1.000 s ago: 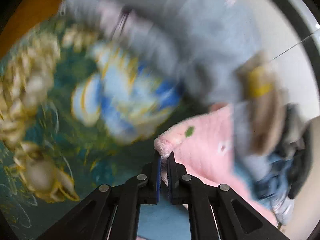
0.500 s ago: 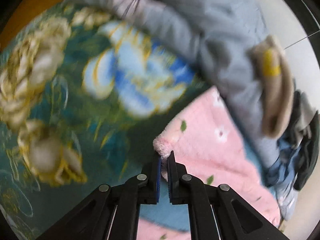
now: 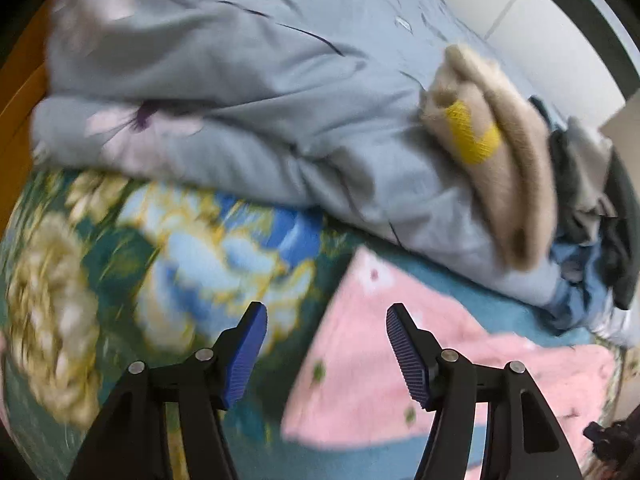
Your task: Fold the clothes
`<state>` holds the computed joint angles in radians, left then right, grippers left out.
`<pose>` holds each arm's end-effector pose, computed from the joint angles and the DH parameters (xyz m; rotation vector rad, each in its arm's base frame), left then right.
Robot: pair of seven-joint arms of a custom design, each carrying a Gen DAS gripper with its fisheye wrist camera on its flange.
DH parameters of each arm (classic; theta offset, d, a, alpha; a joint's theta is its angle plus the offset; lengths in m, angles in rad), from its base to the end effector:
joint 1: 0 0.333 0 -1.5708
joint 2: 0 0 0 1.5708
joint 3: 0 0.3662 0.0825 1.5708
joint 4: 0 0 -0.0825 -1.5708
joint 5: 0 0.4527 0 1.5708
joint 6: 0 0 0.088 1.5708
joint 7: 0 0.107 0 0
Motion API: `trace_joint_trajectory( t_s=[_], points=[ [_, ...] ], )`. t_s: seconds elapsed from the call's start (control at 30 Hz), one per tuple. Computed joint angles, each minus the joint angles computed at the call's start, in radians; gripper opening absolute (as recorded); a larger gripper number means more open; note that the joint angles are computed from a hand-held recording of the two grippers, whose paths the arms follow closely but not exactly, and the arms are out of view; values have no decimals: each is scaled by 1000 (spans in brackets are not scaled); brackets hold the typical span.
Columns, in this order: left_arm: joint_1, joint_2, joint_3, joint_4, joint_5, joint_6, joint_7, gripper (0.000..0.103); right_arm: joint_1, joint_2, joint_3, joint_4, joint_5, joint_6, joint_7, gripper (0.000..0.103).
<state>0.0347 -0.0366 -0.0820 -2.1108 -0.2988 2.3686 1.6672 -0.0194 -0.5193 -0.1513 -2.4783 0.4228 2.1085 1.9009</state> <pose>0.6200 -0.0332 0.4794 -2.1914 2.1061 -0.5716 0.4414 -0.0608 0.5067 -1.1736 2.4597 0.3612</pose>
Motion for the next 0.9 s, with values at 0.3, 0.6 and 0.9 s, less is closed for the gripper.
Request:
trace_joint_trajectory(
  t_s=[0.3, 0.6, 0.9],
  points=[
    [-14, 123, -32, 70, -43, 13, 11, 63, 18, 28, 19, 18, -12, -14, 1, 17],
    [-18, -20, -19, -65, -84, 228, -39, 7, 23, 31, 21, 22, -20, -27, 3, 17],
    [27, 25, 13, 11, 54, 197, -164, 2, 21, 8, 25, -4, -12, -24, 29, 17]
  ],
)
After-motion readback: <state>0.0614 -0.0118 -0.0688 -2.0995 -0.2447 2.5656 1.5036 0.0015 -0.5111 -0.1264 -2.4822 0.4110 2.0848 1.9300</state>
